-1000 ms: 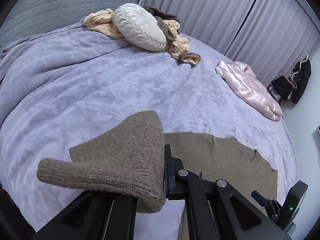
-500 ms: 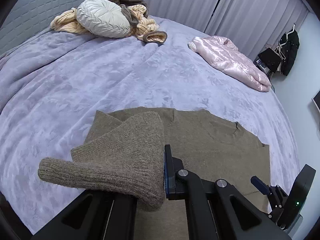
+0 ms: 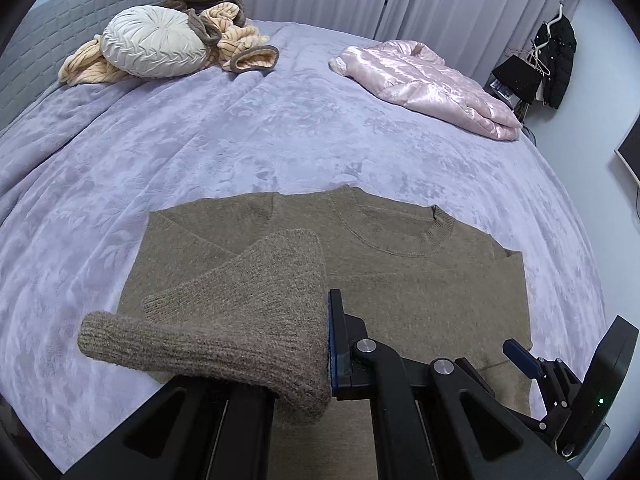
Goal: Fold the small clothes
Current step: 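Carry the held sleeve across the sweater body with the left tool, then lay the sleeve onto the body and open the left tool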
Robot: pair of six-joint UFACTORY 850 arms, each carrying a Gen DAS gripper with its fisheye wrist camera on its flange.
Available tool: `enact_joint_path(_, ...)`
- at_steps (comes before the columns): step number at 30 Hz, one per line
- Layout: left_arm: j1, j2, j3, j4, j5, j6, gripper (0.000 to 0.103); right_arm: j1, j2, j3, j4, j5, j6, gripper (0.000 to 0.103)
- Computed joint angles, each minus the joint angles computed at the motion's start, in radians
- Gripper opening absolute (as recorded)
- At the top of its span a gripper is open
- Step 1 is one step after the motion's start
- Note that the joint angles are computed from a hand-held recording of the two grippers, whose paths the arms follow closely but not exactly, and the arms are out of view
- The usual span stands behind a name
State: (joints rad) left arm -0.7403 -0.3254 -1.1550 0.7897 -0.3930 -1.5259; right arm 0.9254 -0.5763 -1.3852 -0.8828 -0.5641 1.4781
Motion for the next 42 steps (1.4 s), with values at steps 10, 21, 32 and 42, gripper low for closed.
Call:
enact_joint_path(10,-0.073,-0.134,-0.176,-0.103,-0.068,0.128,0.007,-0.041,0.094,0.168,-0.088,0.064,0.139,0.072)
enact_joint_path(21,-0.124,-0.248,-0.356,-0.206,-0.127,0.289,0.007,-0.044,0.143,0.287,-0.179,0.123,0.310,0.072)
enact_joint_path(32,-0.193,-0.320,-0.464,-0.201,-0.180,0.370,0.007,-0.052,0.232,0.406,-0.302,0.125,0.495,0.072)
enact_joint_path(42,-0.238,-0.394,-0.520,-0.304,-0.202,0.517,0.007,-0.066,0.284,0.492,-0.329,0.125,0.575,0.072)
